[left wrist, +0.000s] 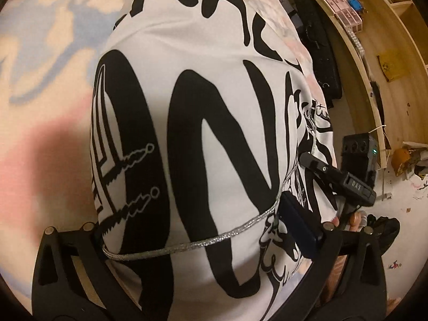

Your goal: Fold large clothes

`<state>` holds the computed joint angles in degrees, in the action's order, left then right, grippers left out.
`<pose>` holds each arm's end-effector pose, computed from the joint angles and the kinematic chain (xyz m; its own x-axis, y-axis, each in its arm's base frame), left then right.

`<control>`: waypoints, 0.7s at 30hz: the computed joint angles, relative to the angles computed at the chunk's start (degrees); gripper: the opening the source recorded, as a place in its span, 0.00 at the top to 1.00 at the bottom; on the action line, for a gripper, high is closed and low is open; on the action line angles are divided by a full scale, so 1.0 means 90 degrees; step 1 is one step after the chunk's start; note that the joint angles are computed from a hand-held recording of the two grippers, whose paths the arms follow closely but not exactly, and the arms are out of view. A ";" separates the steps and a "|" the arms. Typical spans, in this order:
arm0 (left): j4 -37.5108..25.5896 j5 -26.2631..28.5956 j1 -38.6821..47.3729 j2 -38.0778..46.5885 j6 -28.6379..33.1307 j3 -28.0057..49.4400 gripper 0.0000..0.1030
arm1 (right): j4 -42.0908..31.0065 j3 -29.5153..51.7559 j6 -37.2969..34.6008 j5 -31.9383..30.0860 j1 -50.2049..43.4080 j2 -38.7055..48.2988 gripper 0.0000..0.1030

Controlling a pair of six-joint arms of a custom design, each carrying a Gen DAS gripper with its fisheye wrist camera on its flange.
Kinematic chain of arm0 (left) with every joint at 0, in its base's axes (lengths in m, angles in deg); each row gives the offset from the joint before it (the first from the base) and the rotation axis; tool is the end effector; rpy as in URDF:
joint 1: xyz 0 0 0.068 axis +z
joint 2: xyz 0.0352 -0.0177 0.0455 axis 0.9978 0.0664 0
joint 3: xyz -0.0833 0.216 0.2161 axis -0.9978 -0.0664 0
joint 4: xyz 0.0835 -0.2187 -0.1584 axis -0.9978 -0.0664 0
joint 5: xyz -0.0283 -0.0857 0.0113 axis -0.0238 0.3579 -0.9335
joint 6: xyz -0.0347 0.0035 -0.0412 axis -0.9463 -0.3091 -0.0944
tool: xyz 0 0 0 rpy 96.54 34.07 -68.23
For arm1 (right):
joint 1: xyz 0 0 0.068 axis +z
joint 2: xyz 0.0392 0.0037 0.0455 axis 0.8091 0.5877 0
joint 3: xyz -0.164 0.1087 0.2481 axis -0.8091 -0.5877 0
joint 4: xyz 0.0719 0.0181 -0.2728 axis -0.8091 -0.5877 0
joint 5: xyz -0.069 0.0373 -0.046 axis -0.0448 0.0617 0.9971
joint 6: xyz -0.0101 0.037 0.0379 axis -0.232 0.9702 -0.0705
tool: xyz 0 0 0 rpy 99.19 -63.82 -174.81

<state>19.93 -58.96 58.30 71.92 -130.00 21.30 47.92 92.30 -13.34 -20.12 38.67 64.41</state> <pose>0.2107 -0.1224 0.0322 -0.8928 -0.4071 -0.1925 -0.2076 0.7514 -0.6264 0.2948 -0.0559 0.0600 -0.9399 -0.2074 -0.2714 -0.3366 0.6974 0.6327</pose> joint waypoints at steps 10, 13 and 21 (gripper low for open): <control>-0.2142 -0.2011 -0.1135 -0.1820 -0.0041 0.0441 0.46 | 0.1105 -0.1455 0.0923 0.0292 0.0609 -0.2353 0.73; -0.2834 -0.2256 -0.1264 -0.2559 -0.0093 0.0407 0.48 | 0.0978 -0.1715 0.1263 0.0444 0.0941 -0.3092 0.74; -0.6432 -0.2447 -0.0859 -0.6656 0.0221 0.0117 0.48 | 0.0721 -0.1905 0.3684 0.1046 0.3394 -0.5389 0.75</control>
<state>-37.95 -80.99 50.57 12.02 -128.01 22.35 54.41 75.16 19.82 -10.71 69.22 15.91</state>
